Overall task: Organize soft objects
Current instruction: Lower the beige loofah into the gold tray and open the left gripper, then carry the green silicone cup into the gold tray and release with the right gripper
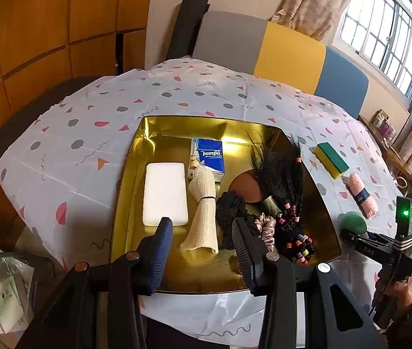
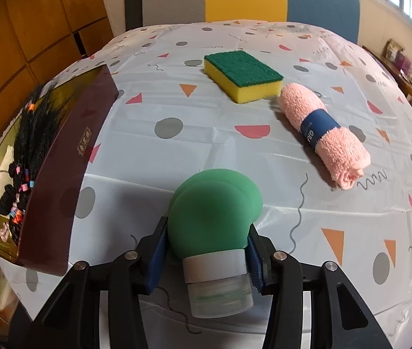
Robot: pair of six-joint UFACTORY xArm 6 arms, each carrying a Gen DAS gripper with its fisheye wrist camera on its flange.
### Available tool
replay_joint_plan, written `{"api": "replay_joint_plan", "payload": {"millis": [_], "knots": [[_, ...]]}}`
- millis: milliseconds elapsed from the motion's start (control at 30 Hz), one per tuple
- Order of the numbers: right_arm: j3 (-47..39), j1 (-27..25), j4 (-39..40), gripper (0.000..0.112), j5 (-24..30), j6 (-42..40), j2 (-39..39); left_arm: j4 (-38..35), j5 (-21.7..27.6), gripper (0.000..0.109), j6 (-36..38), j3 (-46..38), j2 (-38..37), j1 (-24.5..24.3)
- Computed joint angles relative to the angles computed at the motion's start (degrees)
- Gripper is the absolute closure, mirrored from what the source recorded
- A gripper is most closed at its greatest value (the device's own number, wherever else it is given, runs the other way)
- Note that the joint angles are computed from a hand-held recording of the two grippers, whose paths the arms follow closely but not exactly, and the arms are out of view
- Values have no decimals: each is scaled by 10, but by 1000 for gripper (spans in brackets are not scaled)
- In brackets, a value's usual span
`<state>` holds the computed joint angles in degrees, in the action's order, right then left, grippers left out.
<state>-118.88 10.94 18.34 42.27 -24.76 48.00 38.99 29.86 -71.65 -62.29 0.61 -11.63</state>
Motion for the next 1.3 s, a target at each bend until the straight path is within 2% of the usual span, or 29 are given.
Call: {"api": "replay_joint_plan", "payload": {"millis": [333,633,1000,1067,1200,1300], "knots": [[10,2,9,64,-3,11,-18,5,1,66,-3,13,-12,0],[29,21,92,64,-3,-53,-68,5,0,66,-9,24,-21,5],[1,88,179,64,79,-144,-89,21,7,66,-24,40,-37,13],[-29,105,177,64,104,-143,-72,20,7,66,-25,44,-42,16],[-66,135,148,64,115,-132,-42,20,7,66,-29,53,-50,20],[-137,147,118,64,148,-97,10,22,7,66,-31,60,-56,22]]}}
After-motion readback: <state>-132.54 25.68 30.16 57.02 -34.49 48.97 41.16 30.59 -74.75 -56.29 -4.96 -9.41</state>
